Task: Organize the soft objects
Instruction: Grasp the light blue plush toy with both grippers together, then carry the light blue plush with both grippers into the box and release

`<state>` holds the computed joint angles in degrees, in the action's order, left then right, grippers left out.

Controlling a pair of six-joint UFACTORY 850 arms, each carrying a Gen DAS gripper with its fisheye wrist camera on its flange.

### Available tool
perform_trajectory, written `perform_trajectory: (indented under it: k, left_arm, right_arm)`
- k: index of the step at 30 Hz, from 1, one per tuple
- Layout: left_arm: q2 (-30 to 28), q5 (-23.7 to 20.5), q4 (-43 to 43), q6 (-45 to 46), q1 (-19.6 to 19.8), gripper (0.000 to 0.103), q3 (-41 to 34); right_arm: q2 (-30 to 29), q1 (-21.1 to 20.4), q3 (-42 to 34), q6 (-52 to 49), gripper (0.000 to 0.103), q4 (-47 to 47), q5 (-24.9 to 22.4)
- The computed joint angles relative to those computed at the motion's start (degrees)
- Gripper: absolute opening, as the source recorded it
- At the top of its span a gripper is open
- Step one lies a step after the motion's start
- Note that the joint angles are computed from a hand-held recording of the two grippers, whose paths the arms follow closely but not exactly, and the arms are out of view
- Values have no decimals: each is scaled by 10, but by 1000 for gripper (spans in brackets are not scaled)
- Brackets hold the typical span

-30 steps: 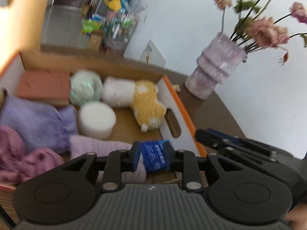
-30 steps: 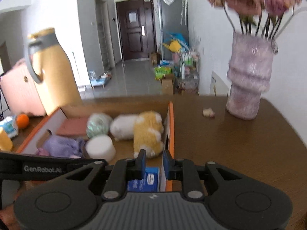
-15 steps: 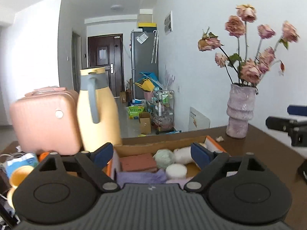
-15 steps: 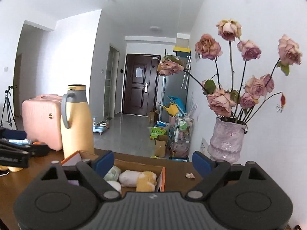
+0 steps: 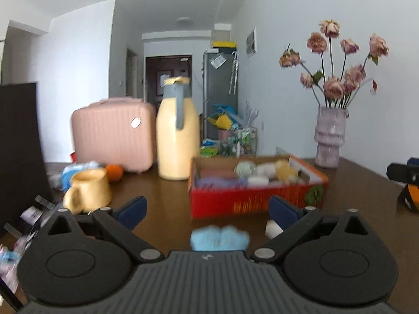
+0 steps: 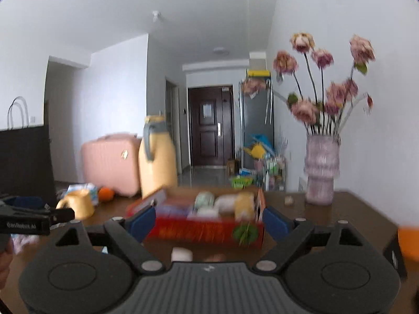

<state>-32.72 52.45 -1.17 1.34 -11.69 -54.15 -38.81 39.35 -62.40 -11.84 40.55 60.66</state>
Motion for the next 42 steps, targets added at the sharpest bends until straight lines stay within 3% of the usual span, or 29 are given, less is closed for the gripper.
perform_trajectory:
  k: [4,9,15,24,26,29,35,36,38,39,41,42]
  left_arm:
    - [28,33,8,-17,8,101,88]
    - [37,20,30,-20,11,101,122]
    - [18,-1,36,-43,10,101,88]
    - [-35,-73,73,-104,30,90,0]
    - [-55,-107,109,-160,40,79,-40]
    - [-90,-165,162,-237,52,71,-112]
    - [-165,-235,402,-507,79,59,-256]
    - [-177,-237,443,-548,82,57,-274]
    - [-196,-249,515,-627,85,42,-305]
    - [-204,-247,550,-664,88,41,-315]
    - [-220,-221,634,-756,98,36,-336]
    - [-225,-209,657,-787,102,36,-343]
  right_arm:
    - [-10,39,38,57,88,27,13]
    - [-31,52,32,66,88,31,-21]
    - [-40,48,13,67,87,27,-32]
    - [-74,3,-67,119,75,-57,-134]
    - [-92,-11,-106,148,66,-94,-173]
    - [-128,-35,-179,220,59,-175,-233]
    - [-227,-65,-367,275,57,-266,-339]
    - [-244,-70,-397,299,57,-285,-362]
    - [-271,-77,-442,357,55,-336,-396]
    - [-282,-80,-461,385,54,-361,-409]
    - [-298,-84,-485,443,39,-417,-426]
    - [-302,-85,-490,475,37,-448,-427]
